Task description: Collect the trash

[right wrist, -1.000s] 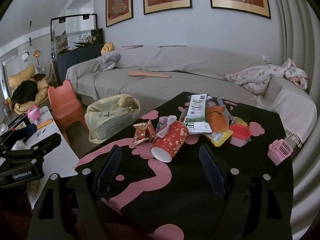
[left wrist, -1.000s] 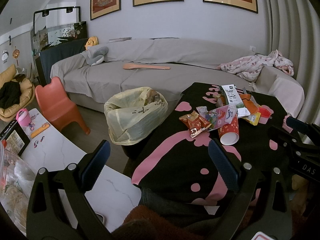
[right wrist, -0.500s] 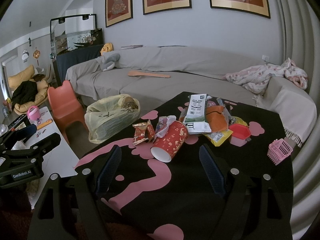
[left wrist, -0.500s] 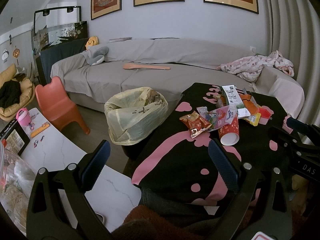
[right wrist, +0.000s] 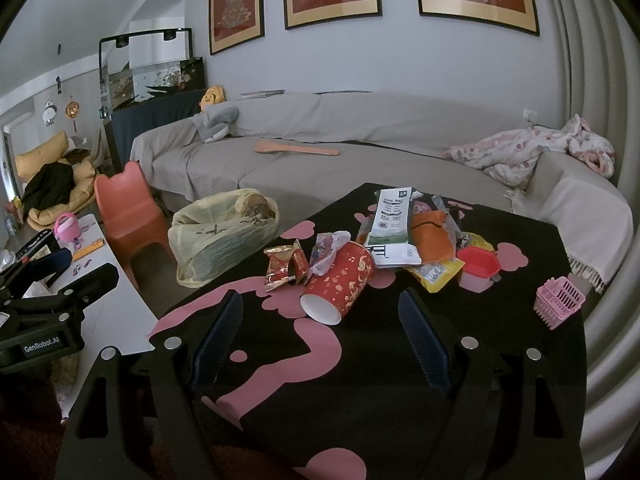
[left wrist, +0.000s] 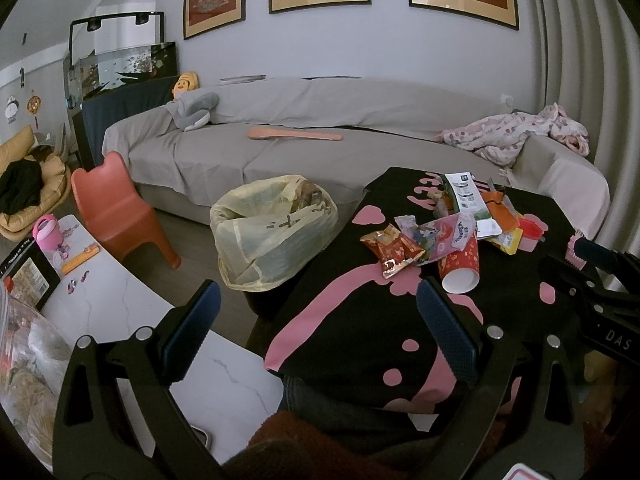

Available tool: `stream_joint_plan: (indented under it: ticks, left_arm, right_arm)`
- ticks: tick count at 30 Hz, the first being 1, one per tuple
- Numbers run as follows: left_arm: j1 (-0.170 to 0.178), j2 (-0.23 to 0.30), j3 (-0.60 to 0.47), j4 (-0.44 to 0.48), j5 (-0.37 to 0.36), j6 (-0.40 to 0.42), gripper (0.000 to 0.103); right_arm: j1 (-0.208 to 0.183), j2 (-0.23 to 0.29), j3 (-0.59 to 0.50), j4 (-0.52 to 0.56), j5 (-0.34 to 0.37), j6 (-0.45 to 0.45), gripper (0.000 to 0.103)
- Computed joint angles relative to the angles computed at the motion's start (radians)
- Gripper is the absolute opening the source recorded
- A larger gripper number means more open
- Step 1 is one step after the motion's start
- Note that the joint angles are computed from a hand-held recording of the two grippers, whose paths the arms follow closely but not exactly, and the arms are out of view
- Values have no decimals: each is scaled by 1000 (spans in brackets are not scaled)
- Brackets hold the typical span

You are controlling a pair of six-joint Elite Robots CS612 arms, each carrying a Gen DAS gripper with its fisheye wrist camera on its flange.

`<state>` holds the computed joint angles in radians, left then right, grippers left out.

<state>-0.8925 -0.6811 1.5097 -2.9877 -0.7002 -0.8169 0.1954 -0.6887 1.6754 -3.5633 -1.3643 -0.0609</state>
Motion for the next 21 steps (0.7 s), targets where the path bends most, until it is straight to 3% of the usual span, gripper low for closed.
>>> stream_joint_plan:
  ticks: [7,15,17,21]
  left_arm:
    - [-5,-7,-9,24,-6,-8,94]
    - [32,29,-50,-53,-45,84,94]
    - [46,44,-66,-92,-84,109,94]
    - [90,87,-121,-165,-245,165,94]
  right_arm:
    - [-1,4,-9,9,-2,7,77]
    - [-15,19,-44,-3,-75,18,77]
    - [-19,27,-62,0,-102,28,77]
    - [-31,44,-101,49,-135,39,77]
